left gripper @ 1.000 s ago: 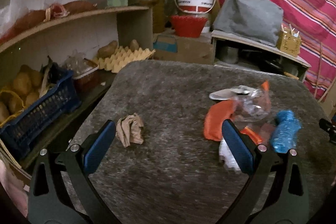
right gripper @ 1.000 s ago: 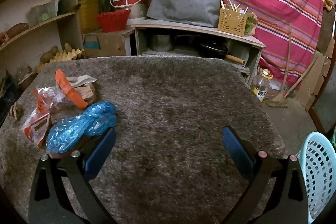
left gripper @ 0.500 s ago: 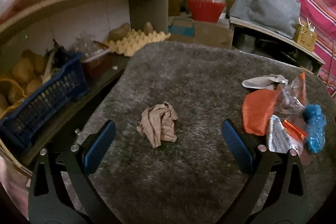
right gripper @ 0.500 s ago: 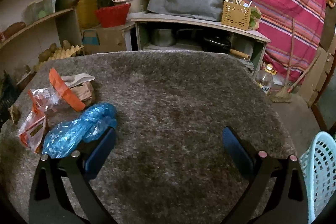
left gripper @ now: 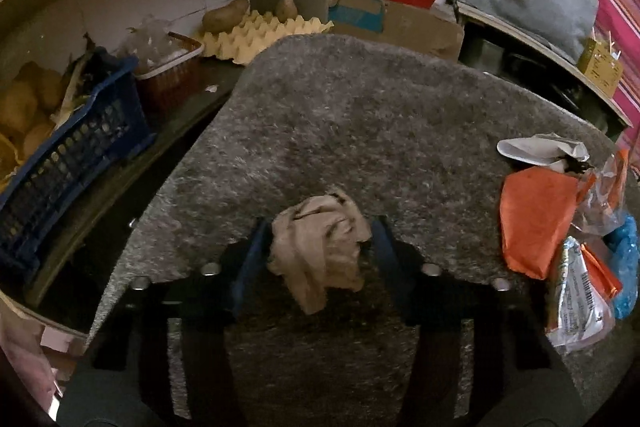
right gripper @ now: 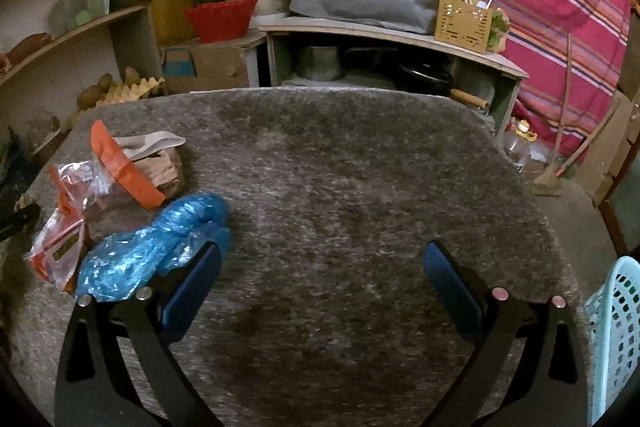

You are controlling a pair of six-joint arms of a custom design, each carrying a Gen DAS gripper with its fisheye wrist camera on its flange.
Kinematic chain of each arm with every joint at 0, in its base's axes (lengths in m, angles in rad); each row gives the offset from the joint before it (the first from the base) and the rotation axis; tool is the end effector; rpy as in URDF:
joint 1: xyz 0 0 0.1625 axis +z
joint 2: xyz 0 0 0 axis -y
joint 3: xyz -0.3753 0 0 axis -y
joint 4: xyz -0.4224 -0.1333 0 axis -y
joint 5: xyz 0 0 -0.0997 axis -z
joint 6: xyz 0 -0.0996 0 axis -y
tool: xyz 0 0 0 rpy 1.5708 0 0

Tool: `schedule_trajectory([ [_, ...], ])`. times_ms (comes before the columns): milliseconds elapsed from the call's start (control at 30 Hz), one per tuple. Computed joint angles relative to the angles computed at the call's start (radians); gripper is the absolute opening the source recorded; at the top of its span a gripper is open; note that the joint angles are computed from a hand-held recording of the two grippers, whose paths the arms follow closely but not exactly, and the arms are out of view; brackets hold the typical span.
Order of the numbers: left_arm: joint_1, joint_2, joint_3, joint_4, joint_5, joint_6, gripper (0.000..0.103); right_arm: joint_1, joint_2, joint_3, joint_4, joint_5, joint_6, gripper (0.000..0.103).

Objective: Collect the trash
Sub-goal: 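Lower the left tool onto the tan crumpled paper and close it, then grasp the blue plastic bag with the right tool while the left tool holds the tan paper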

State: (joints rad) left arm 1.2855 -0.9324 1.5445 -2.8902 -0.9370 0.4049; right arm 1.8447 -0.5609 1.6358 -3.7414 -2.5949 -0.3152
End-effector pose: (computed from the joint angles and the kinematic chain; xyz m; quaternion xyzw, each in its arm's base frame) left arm -0.0117 -0.7232 0.2250 0.2000 0.8754 -0.3110 0.3115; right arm 0.2115 -0.5746 0.0556 -0.0282 -0.7862 0.4453 0.4275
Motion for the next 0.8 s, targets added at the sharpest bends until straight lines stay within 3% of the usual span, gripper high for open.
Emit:
schedule_trajectory([
  [133, -0.008, -0.020, 0.033, -0.055, 0.002, 0.041, 0.041, 0.020, 0.021, -0.032, 0.016, -0.033, -0.024, 0.099],
  [267, -0.023, -0.053, 0.084, -0.111, 0.012, 0.093, 0.041, 0.046, 0.044, -0.063, -0.001, -0.018, -0.051, 0.099],
  [600, -0.050, -0.162, 0.187, -0.167, 0.012, 0.086, 0.041, 0.046, 0.138, -0.209, 0.207, -0.038, 0.005, 0.099],
  [733, -0.047, -0.174, 0.194, -0.166, 0.017, 0.089, 0.041, 0.039, 0.148, -0.217, 0.289, -0.040, 0.069, 0.099],
  [800, -0.047, -0.177, 0.199, -0.174, 0.019, 0.099, 0.041, 0.037, 0.144, -0.204, 0.277, -0.025, 0.076, 0.097],
])
